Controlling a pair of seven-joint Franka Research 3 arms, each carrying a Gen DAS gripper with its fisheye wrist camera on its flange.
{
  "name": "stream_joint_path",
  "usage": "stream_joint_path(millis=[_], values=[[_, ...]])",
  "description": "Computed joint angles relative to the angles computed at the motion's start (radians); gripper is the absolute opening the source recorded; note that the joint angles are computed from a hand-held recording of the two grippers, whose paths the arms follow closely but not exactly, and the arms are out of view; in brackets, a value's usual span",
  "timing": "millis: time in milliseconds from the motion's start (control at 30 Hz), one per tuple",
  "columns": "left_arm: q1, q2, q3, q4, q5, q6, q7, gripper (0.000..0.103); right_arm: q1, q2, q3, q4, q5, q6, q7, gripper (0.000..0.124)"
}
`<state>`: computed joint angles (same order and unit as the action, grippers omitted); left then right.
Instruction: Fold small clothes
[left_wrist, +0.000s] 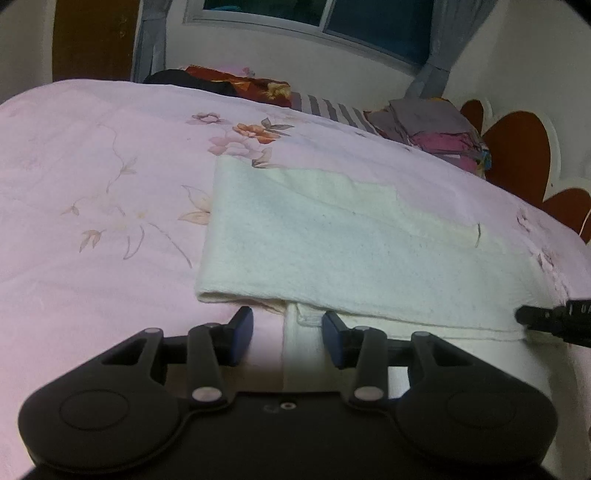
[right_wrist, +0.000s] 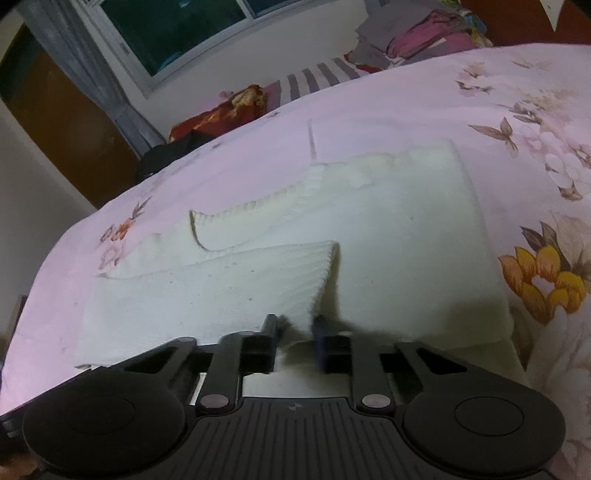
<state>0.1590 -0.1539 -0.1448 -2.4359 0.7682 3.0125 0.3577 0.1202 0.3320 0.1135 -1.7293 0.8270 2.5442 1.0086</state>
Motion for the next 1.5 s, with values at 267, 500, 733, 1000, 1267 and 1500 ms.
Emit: stream_joint_path(millis=[267, 500, 733, 1000, 1267, 1500], values=[[0.013, 0.037, 0.006, 0.03, 0.05, 0.023, 0.029, 0.037, 0.001, -0.084, -0.023, -0.112, 0.004, 0.136, -0.036, 0.004], [-0.008, 0.057, 0.032, 0.051, 0.051, 0.023, 0.075, 0.036, -0.005, -0.089, -0.033, -0.123, -0.02, 0.173, -0.029, 0.005], [-0.022, 0.05, 0.039, 0.043, -0.004, 0.014, 0.106, 0.035, -0.002, -0.055, -0.06, -0.078, -0.126, 0.156, 0.014, 0.005], [-0.033, 0.037, 0.04, 0.028, -0.103, 0.008, 0.18, 0.034, -0.03, -0.063, -0.037, -0.117, -0.109, 0.177, -0.001, 0.005], [0.015, 0.031, -0.002, 0.026, -0.108, 0.064, 0.185, 0.034, -0.05, -0.113, 0.009, -0.091, 0.131, 0.208, -0.236, 0.005], [-0.027, 0.057, 0.032, 0.047, -0.126, 0.011, 0.201, 0.023, 0.029, -0.035, -0.102, -0.041, -0.154, 0.119, -0.03, 0.005]])
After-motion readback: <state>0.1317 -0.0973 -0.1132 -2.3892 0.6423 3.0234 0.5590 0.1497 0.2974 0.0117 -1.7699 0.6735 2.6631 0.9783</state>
